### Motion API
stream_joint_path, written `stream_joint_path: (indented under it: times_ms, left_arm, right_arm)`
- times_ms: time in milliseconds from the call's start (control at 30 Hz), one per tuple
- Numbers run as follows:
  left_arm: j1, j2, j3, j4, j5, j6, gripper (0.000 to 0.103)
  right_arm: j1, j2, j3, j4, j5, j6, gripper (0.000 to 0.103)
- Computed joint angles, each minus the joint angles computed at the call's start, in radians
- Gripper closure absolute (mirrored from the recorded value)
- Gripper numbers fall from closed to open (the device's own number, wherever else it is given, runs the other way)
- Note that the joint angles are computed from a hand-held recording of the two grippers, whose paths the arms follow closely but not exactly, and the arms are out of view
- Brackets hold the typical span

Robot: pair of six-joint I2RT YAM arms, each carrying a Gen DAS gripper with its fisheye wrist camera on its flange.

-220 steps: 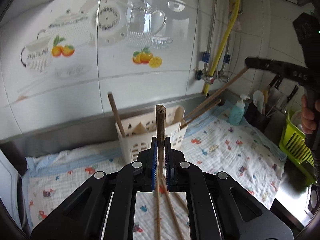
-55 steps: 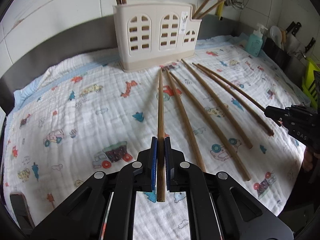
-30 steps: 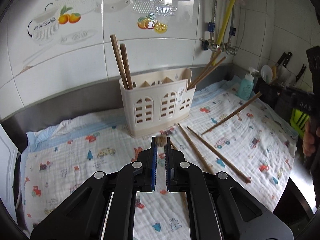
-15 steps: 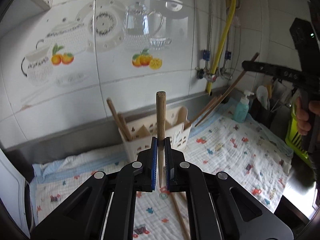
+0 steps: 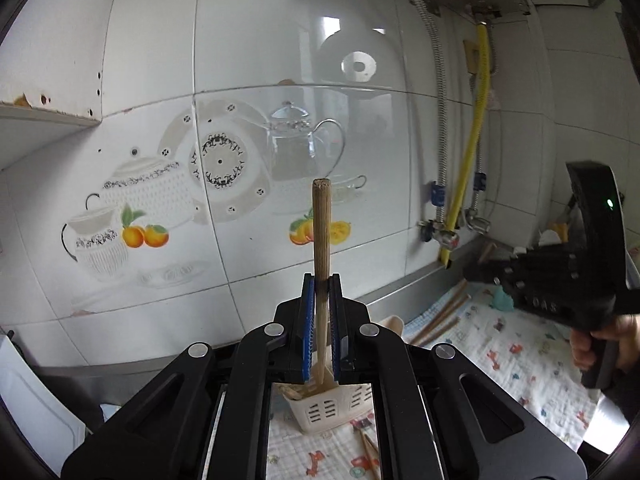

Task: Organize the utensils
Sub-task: 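Open both tools to drop the chopsticks into the holder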

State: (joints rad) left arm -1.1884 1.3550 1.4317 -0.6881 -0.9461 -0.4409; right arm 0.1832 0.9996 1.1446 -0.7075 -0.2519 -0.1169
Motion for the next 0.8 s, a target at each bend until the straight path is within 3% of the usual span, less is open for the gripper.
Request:
stream_joint_path:
  times_ms: [433,800]
  left_arm:
    - [0.156,0.002,-0.119,0.073,0.183,-0.070,0.097]
    - [0.169,-0.006,-0.156,0.094,0.208,-0.090,0.094]
  right_arm:
    - [0.004,0.028,-0.065,0.042,-0.001,-0.003,0.096]
    - [0.006,0.028,-0.094,0.067,0.002,0.009,0.096]
